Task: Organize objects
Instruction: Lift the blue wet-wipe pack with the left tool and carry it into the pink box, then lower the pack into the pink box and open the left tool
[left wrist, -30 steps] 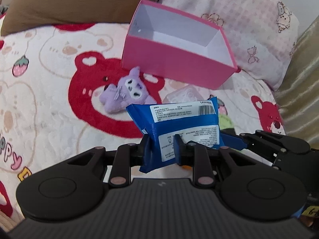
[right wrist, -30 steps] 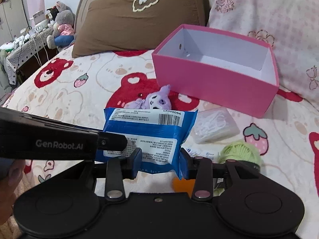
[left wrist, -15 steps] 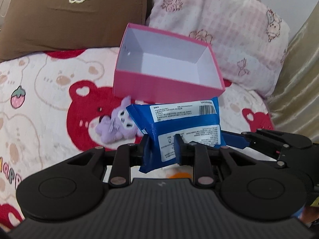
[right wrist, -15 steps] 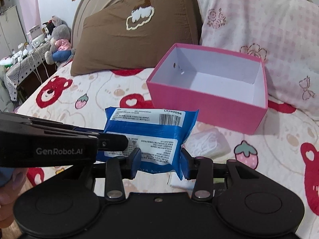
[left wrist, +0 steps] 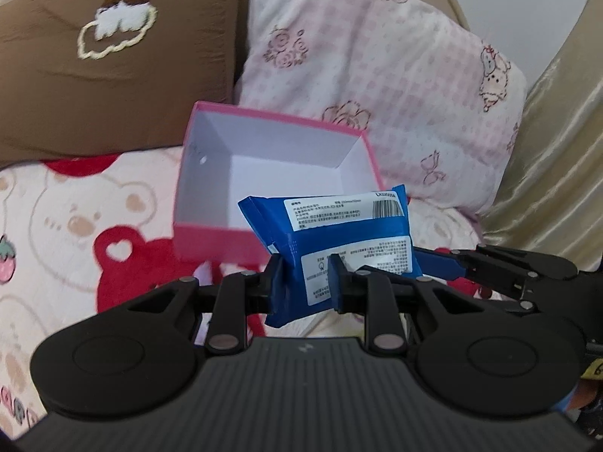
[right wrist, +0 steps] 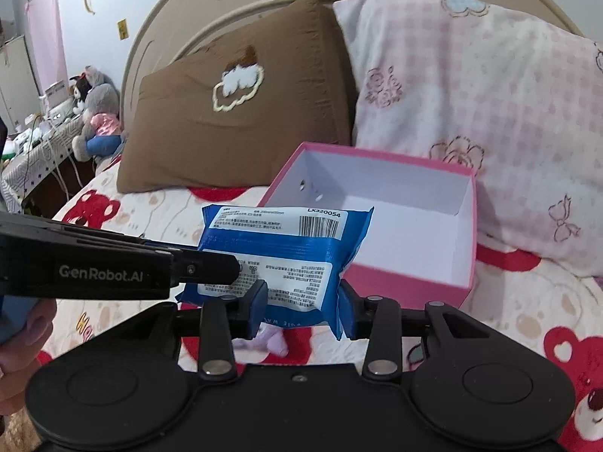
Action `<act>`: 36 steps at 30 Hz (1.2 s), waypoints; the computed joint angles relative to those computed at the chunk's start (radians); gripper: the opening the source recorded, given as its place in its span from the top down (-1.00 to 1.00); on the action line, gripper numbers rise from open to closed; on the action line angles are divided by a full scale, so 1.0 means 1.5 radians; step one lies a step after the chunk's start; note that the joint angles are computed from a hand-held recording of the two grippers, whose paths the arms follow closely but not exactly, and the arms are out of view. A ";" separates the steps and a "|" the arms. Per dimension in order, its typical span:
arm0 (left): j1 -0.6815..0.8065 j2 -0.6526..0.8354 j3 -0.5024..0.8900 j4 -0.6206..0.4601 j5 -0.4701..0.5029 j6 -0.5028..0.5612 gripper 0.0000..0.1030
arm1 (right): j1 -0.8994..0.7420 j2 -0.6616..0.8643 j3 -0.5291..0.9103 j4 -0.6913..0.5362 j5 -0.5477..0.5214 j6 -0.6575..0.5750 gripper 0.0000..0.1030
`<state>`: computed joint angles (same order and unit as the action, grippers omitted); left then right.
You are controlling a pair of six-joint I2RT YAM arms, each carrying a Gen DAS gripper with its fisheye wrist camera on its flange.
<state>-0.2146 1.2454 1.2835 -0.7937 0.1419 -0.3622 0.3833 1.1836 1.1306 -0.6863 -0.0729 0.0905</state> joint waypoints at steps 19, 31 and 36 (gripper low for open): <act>0.001 0.437 0.353 0.030 -0.023 -0.045 0.56 | -0.177 0.391 0.300 -0.004 -0.135 -0.110 0.22; 0.020 0.644 0.484 0.052 0.047 -0.046 0.54 | -0.169 0.555 0.389 0.036 -0.040 -0.121 0.25; 0.038 0.704 0.545 0.034 0.093 -0.056 0.54 | -0.154 0.584 0.407 0.047 0.009 -0.138 0.24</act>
<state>-0.1570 2.3008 2.1015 -0.7424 0.2819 -0.4462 0.1528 2.0596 1.7416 -0.6165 -0.0596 -0.1168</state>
